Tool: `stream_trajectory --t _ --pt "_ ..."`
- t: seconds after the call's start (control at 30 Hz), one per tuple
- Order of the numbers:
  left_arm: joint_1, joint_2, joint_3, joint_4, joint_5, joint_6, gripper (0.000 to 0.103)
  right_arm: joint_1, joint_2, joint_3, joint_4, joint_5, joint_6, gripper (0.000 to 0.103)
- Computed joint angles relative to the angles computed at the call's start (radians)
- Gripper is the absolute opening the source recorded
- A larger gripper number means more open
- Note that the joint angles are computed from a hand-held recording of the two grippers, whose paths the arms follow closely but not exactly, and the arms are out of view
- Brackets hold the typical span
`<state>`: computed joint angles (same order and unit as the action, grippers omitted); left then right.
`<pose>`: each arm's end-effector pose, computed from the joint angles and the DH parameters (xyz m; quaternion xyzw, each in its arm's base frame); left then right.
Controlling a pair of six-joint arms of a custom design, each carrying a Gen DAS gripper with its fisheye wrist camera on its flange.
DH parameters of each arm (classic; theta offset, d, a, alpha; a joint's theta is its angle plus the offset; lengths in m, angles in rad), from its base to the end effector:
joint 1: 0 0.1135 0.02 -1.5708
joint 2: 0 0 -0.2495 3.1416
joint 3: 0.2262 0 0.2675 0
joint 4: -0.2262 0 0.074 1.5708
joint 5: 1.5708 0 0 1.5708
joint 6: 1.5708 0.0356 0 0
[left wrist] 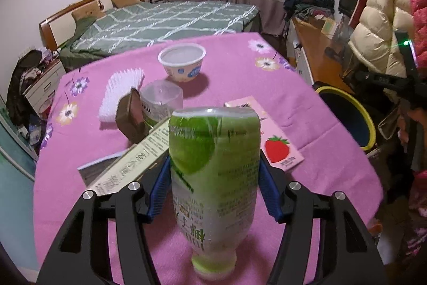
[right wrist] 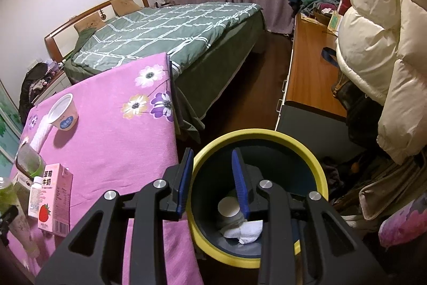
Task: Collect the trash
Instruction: 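Carry the coconut water bottle over the bin and open the left gripper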
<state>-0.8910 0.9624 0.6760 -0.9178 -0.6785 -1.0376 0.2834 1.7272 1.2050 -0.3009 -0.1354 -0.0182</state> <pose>0.1311 -0.1266 0.2072 -0.1284 0.9203 0.0453 0.3668 0.3722 0.1134 0.2018 -0.1640 0.9145 0.1106 0.3528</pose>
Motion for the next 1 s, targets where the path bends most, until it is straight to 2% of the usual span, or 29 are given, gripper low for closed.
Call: stream_trajectory --t 0.17,0.3,0.47,0.6,0.7,0.8,0.93,1.0 --pt "-0.129 0.001 0.097 -0.147 -0.093 -0.102 0.059 -0.014 -0.059 -0.049 0.009 -0.024 0.001 0.029" --pt "-0.205 0.031 0.166 -0.219 -0.139 -0.161 0.059 -0.029 -0.096 -0.081 0.012 -0.041 -0.005 0.029" --pt "-0.248 0.071 0.226 -0.248 -0.159 -0.179 0.059 -0.049 -0.128 -0.103 0.01 -0.061 -0.011 0.029" --pt "-0.258 0.112 0.278 -0.235 -0.171 -0.141 0.059 -0.061 -0.167 -0.133 0.009 -0.066 -0.023 0.029" --pt "-0.238 0.141 0.315 -0.173 -0.164 -0.047 0.059 -0.076 -0.197 -0.162 0.013 -0.068 -0.03 0.029" --pt "-0.181 0.187 0.345 -0.054 -0.127 0.095 0.059 -0.105 -0.225 -0.196 0.022 -0.076 -0.036 0.029" --pt "-0.079 0.291 0.405 0.145 -0.024 0.3 0.059 -0.153 -0.253 -0.228 0.026 -0.08 -0.059 0.029" --pt "-0.034 0.39 0.472 0.235 0.028 0.399 0.059 -0.182 -0.259 -0.24 0.028 -0.09 -0.071 0.029"
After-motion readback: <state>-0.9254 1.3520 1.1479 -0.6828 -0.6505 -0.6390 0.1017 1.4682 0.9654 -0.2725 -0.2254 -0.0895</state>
